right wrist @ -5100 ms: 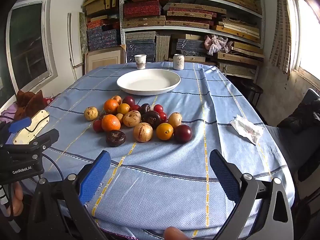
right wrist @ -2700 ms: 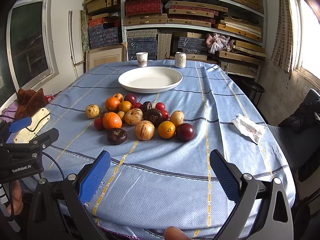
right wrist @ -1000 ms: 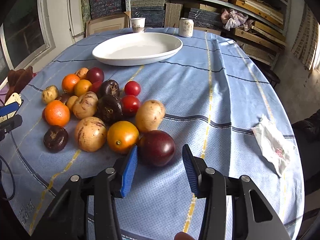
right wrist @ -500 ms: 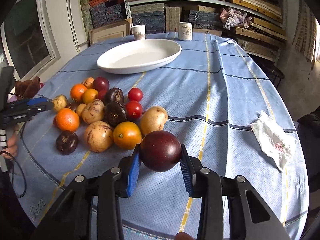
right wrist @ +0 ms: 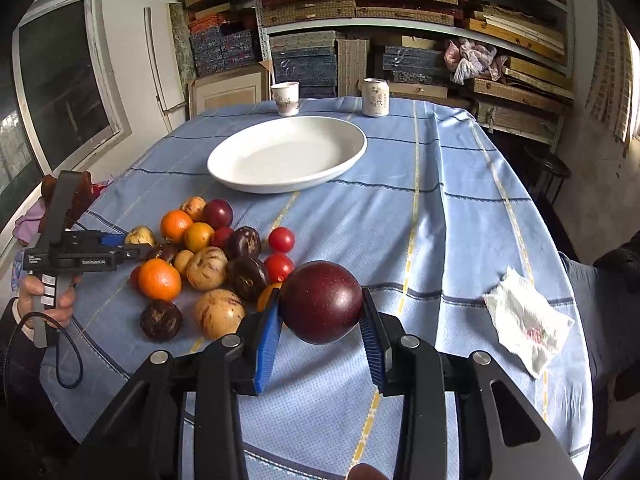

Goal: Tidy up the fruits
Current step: 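Grasp a dark red plum with the right tool while the left tool grasps a yellow apple, then carry the plum with the right tool while the left tool carries the apple, both releasing into the white plate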

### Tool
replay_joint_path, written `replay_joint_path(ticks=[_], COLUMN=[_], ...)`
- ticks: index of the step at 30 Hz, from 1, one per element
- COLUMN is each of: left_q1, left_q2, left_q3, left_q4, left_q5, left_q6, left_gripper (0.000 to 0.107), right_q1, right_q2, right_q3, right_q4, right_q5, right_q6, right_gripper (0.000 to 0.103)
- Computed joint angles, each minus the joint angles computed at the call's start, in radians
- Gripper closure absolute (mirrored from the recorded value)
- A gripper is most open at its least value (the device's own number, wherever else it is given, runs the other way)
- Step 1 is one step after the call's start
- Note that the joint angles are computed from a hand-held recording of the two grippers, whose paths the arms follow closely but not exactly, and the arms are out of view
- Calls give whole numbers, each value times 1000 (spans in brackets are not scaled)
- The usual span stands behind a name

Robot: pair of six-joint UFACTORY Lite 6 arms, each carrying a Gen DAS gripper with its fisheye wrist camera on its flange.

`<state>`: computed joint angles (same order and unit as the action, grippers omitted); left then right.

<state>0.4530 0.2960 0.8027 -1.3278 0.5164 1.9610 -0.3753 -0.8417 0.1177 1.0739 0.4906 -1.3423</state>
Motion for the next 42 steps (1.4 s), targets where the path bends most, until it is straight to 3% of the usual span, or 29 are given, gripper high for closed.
replay_joint_path(ticks=[2, 8, 13, 18, 22, 25, 28, 29, 30, 32, 34, 37, 39, 42], left_q1=[3, -10, -106, -290, -415, -453, -459, -461, -461, -450, -431, -396, -362, -275], left_q2=[-2, -46, -61, 131, 325, 507, 577, 601, 609, 588, 518, 281, 81, -217], left_q3=[2, 37, 225, 519, 738, 958, 1053, 1089, 1103, 1085, 1016, 728, 518, 204], left_q4=[17, 117, 227, 317, 456, 610, 678, 716, 736, 738, 675, 462, 358, 210], left_q5=[20, 17, 74, 56, -23, 30, 41, 57, 64, 44, 49, -14, -25, 18], left_q6=[-10, -149, -381, -611, -793, -982, -1054, -1099, -1125, -1142, -1078, -866, -729, -502], left_gripper=[62, 62, 62, 62, 62, 63, 62, 59, 44, 34, 29, 27, 18, 16], right_q1=[22, 138, 293, 407, 420, 423, 421, 423, 427, 432, 432, 428, 446, 486], right_q2=[32, 190, 510, 957, 1258, 1389, 1446, 1454, 1457, 1410, 1313, 1092, 882, 568], right_q3=[23, 160, 427, 787, 1075, 1202, 1258, 1265, 1270, 1224, 1137, 942, 762, 497], right_q4=[25, 65, 224, 399, 218, 120, 92, 76, 55, 94, 198, 385, 499, 460], right_q5=[-10, -66, -164, -252, -199, -196, -175, -177, -181, -223, -244, -249, -278, -303], right_q6=[-21, -22, -124, -239, -11, 123, 156, 173, 196, 158, 47, -138, -247, -245], right_gripper=[65, 65, 65, 65, 65, 65, 63, 62, 51, 44, 44, 44, 40, 40])
